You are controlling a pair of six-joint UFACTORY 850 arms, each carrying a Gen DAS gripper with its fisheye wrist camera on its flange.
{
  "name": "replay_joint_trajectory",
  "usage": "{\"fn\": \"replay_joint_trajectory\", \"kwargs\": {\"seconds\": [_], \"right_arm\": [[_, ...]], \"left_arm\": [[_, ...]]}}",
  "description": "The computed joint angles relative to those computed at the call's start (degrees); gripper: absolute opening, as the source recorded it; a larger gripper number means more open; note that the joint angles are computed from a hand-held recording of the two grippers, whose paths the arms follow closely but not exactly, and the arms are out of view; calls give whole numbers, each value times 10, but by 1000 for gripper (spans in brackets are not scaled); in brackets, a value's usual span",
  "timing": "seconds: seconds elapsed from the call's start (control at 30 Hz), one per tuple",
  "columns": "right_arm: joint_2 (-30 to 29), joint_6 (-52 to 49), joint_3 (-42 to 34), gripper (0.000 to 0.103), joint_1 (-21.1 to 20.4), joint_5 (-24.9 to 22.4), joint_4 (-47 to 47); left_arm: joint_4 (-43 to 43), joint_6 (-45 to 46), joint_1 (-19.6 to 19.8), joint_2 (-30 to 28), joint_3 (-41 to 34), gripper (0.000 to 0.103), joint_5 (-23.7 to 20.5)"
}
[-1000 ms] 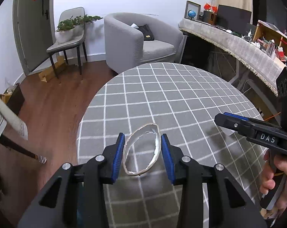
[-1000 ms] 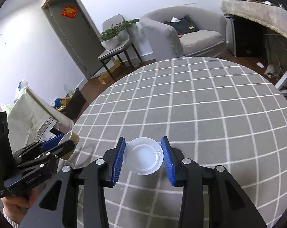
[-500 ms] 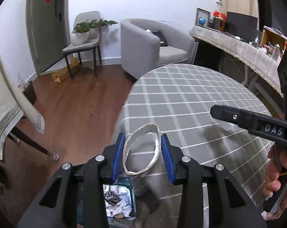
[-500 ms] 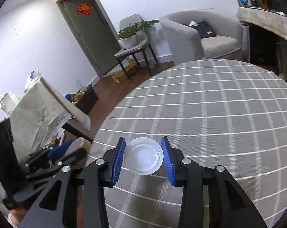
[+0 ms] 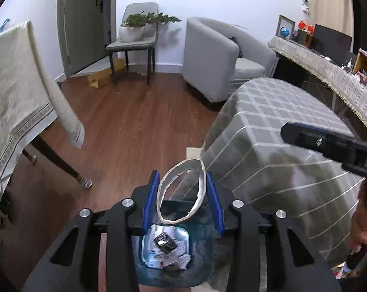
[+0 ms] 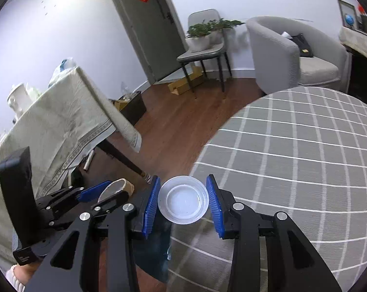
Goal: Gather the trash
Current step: 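Carry the tape ring and plastic lid from the table over the bin with both tools, then open the left tool to drop the tape ring into the bin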
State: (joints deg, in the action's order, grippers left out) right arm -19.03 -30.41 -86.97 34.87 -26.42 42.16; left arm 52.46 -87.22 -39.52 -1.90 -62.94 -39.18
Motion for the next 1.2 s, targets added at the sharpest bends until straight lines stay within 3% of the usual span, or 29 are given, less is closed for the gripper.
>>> {"fn": "replay_joint_trajectory", "kwargs": {"seconds": [0.43,0.7,0.97,1.03,1.1,1.2], "right_arm": [[-52,54,-60,40,60,-19,-59],[-84,124,-97,40,81,-35,-127],[-103,159,-116,40,94,-50,-168],[-106,165,-119,40,96,-51,-175],[-110,173,-123,40,98,-53,-183],[-114,183,-128,40,101,-56,-194]], "left_arm": [[-107,83,48,18,81,41,37],[-270,202,93,26,134,41,100],[-350,280,95,18,151,42,104],[-349,277,95,20,154,44,108],[-347,275,95,26,158,56,115],[-339,268,95,34,163,57,118]]}}
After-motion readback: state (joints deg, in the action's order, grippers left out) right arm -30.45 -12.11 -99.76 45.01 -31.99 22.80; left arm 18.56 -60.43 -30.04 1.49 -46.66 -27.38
